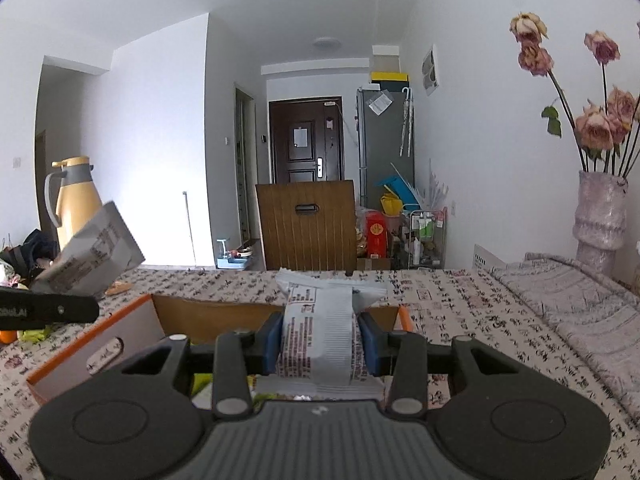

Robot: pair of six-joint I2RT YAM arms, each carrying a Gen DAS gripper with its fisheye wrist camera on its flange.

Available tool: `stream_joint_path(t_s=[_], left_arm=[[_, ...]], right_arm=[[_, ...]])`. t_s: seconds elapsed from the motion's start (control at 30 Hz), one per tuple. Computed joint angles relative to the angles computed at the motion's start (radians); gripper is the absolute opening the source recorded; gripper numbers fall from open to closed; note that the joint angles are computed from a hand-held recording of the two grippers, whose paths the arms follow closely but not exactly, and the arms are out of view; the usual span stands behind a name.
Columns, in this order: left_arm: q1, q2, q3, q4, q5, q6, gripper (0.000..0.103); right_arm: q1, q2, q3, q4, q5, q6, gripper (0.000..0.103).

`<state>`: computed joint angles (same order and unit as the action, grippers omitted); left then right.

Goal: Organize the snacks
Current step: 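Carry both packets over the box and release them inside, then withdraw both open grippers from the box to the snack pile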

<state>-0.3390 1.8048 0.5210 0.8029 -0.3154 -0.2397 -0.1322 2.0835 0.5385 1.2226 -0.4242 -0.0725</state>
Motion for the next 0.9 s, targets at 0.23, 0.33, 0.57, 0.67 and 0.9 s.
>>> stream_joint_path(t_s=[0.23, 0.33, 0.57, 0.67, 0.9], left_arm=[[0.053, 0.072, 0.027, -0.002, 0.078, -0.011, 0.016], [0.049, 0.08, 0.03, -0.006, 0.071, -0.014, 0.016], [0.028, 0.071, -0.001, 0.051, 0.016, -0.035, 0.054], [0.015, 0.068, -0.014, 0.079, -0.019, -0.04, 0.072], [0.003, 0.058, -0.046, 0.145, -0.079, -0.059, 0.103]], right_arm=[[-0.013, 0.03, 0.045, -0.074, -0.028, -0.001, 0.039], [-0.011, 0.038, 0.045, -0.08, -0.034, -0.016, 0.039], [-0.016, 0.034, 0.027, -0.055, -0.039, 0.003, 0.066], [-0.026, 0.034, 0.015, -0.023, -0.053, 0.016, 0.085], [-0.033, 0.037, 0.007, 0.002, -0.056, 0.027, 0.103]])
